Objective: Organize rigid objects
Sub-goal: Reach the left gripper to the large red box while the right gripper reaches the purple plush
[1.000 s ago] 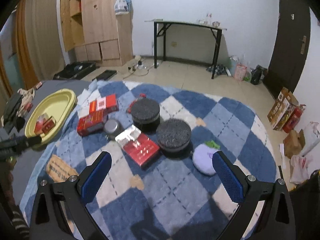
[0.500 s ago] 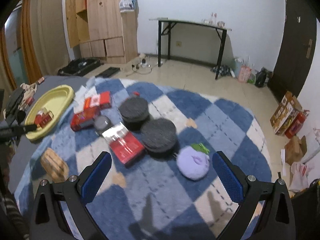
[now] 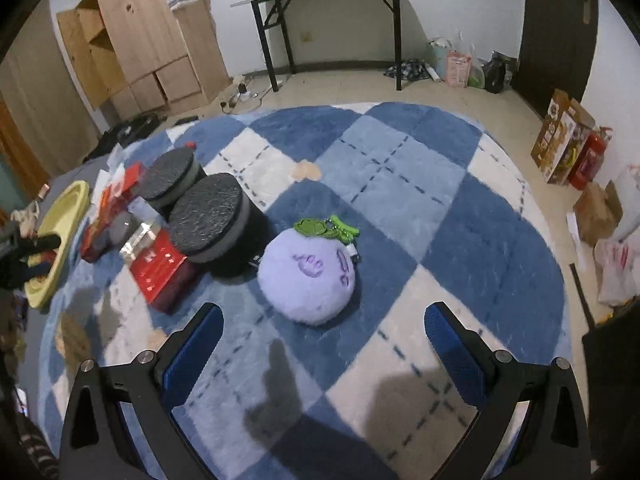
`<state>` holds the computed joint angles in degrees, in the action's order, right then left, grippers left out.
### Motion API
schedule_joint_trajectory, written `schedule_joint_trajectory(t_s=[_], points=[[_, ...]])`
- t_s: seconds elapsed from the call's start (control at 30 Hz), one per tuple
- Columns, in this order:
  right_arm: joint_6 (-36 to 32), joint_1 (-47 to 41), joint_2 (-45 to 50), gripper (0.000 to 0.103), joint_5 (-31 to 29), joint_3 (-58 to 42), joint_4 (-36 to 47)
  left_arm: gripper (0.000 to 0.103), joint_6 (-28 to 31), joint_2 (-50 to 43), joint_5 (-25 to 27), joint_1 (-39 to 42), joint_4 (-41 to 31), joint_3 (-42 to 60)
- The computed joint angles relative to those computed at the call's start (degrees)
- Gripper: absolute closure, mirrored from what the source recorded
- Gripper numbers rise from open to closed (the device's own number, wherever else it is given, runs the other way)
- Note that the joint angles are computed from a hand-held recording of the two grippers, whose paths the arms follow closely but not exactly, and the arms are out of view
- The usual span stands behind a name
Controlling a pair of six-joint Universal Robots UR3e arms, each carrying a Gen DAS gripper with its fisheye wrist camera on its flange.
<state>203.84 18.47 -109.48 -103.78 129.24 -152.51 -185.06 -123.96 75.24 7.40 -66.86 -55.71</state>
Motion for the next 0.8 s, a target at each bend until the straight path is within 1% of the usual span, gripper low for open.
schedule_joint_trajectory(t_s=[0.03,0.07,0.2,0.3,0.37,0.4,0.43,0.5,0.57,0.67,0.73,0.77,0.8], points=[[0.9,-0.6,0.9,0.000,1.0,-0.4,-0.4,0.000,-0.7,-2.2,0.0,-0.5,-1.2,3.3],[2.1,-0.6,2.1,0.000,0.8,-2.0,0.4,0.000,-1.1,-3.8,0.2,-0.9,-2.2,5.7],[5.9,1.8,8.5,0.000,-4.6,-7.7,2.5,0.000,-3.5,-11.4,4.5,-3.3,-6.2,17.8],[8.6,-0.2,8.6,0.002,-3.4,-7.9,4.7,0.000,-7.6,-14.3,7.4,-3.0,-5.9,20.9],[9.6,-1.7,8.8,0.002,-1.5,-7.3,4.3,0.000,-7.6,-17.5,3.8,-1.9,-9.0,25.2],[9.8,-3.0,8.4,0.002,0.5,-6.7,3.9,0.000,-7.3,-18.1,1.3,-1.1,-9.4,25.4],[9.4,-4.2,7.8,0.002,2.8,-5.6,2.9,0.000,-7.5,-18.0,-0.5,-0.7,-8.2,24.2],[8.9,-4.9,8.8,0.003,5.0,-5.8,2.1,0.000,-8.1,-18.6,-0.8,-0.7,-7.6,24.2],[8.9,-4.2,10.1,0.003,3.8,-6.9,2.5,0.000,-8.7,-19.8,0.3,-1.1,-9.2,26.0],[9.5,-3.8,12.4,0.001,3.2,-8.0,2.0,0.001,-8.4,-17.5,1.7,-1.7,-4.6,20.3],[9.8,-2.8,14.3,0.003,1.6,-9.5,2.0,0.002,-6.9,-16.9,3.1,-2.5,-3.3,18.8],[9.7,-2.5,15.0,0.004,1.1,-10.2,2.3,0.008,-6.0,-16.5,4.1,-2.9,-2.6,18.0],[9.7,-2.0,15.8,0.010,0.2,-11.1,3.2,0.012,-5.1,-16.0,5.2,-3.2,-1.9,17.2]])
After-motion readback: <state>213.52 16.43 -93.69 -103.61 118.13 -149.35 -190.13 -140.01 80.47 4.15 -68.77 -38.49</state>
